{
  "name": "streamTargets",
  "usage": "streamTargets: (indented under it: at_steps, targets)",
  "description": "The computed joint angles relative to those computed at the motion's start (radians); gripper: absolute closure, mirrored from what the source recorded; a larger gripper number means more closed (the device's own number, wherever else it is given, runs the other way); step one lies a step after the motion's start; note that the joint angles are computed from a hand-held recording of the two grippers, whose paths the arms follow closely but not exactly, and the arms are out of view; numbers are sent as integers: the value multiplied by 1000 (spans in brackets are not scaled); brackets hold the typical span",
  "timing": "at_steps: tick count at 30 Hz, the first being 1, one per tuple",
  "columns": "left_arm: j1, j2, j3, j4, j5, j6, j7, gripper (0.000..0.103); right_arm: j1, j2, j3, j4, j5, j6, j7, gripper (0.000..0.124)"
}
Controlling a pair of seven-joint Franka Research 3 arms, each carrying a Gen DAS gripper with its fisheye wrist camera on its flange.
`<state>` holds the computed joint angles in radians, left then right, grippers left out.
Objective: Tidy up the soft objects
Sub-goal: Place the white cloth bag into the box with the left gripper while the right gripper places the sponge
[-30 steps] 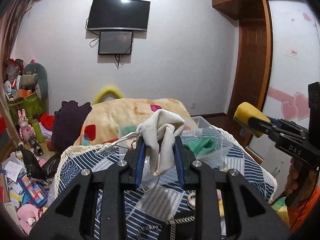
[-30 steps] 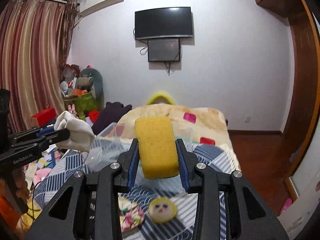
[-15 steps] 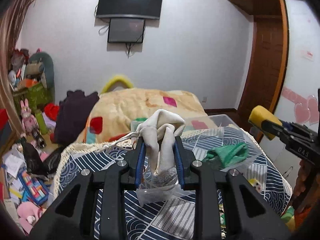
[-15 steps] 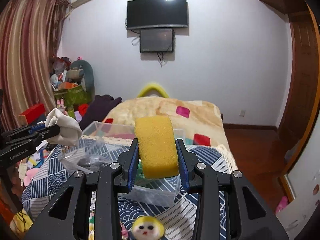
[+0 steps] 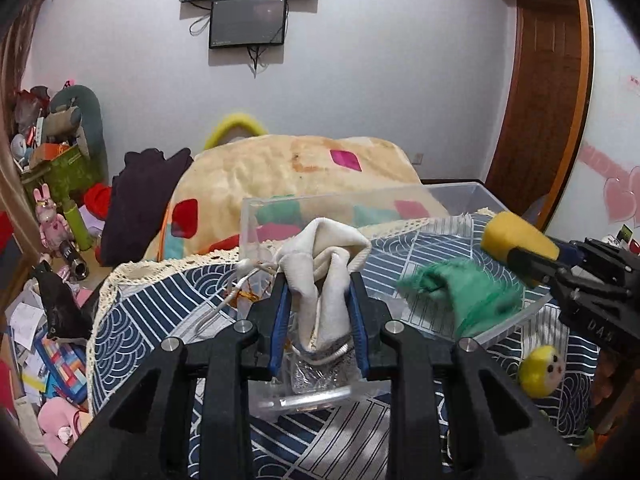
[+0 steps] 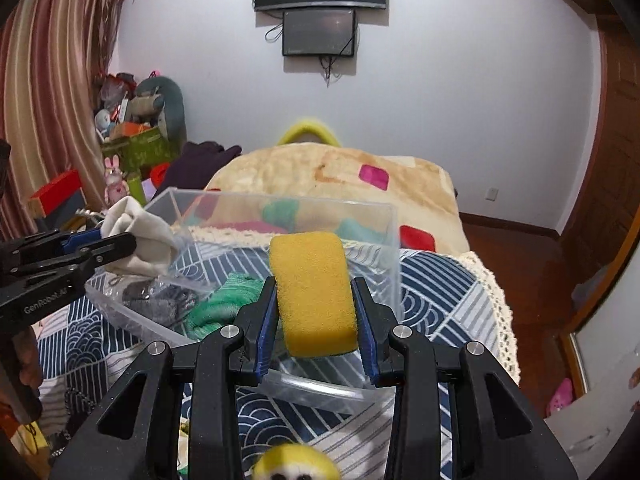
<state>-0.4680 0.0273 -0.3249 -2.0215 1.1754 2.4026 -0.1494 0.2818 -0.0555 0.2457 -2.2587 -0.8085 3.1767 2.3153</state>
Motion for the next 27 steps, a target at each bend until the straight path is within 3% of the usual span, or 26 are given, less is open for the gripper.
streamTargets:
  at_steps: [3,5,7,10,12,14,19,21,23,24,27]
  targets:
    - [4,6,4,1,-15,4,-1,75,37,15,-15,6,97,-30,-111,91]
    - [6,3,6,-3,-24,9,5,68,57,23,-28,11,126,-44,-155,91]
    - [7,-1,5,-8,-35,20,14,51,80,20,-42,4,190,-49,-219,91]
    - [6,-9,1,-14,-46,37,25,44,99,7,-50,-12,285,-48,-307,90]
    - [2,-9,-4,-10,-48,28,36,42,109,1,-52,-20,353,-48,-368,77]
    - [-3,-15,-9,-8,-48,22,48,41,77,-8,-28,-27,318,-32,-331,67]
    - [-15,-45,-27,-9,-67,-23,55,27,-1,-45,42,-47,254,-2,-269,65]
    - [-21,-67,-38,-19,-62,-46,35,26,-65,-74,94,-66,226,23,-235,56]
    - [-27,-82,-53,-23,-47,-74,24,23,-184,-110,196,-88,184,64,-184,53]
    - [-29,-91,-59,-27,-42,-84,20,18,-209,-132,218,-103,191,81,-184,53]
    - [-39,-114,-83,-37,-22,-129,-6,9,-195,-175,206,-142,232,119,-207,53]
